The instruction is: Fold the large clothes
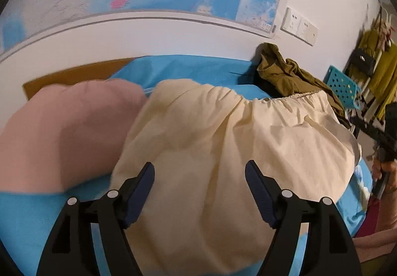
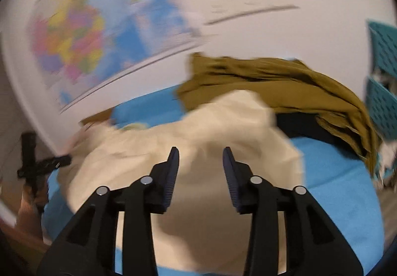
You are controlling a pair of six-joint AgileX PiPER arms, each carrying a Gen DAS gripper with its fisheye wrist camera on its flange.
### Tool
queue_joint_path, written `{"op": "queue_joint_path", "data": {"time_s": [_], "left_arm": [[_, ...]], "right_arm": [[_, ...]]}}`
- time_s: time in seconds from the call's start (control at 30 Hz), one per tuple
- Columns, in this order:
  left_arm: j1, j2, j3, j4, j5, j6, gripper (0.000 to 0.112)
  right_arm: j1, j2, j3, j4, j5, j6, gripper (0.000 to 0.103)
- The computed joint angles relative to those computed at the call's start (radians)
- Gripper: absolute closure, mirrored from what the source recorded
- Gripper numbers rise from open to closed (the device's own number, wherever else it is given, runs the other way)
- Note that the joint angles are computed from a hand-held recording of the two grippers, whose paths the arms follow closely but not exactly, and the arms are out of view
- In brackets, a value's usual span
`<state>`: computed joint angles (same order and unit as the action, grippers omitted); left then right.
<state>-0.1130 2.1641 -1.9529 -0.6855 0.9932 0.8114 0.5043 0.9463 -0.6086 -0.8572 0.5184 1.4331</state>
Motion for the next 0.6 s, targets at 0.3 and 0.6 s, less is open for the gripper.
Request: {"op": "queue_joint_path", "data": {"time_s": [0.3, 0.6], "left_arm": [[0.043, 0.01, 0.067, 0.034, -0.016, -0.031, 0.038], [0.175, -0.075, 0.192, -0.085, 0.003, 0.117, 0.031]], "right_arm": [[0.009, 0.304, -0.064, 0.02, -0.06, -0.002, 0.062], [0.24, 0.253, -0.155, -0.146, 0.026, 0.087, 0.042]]}}
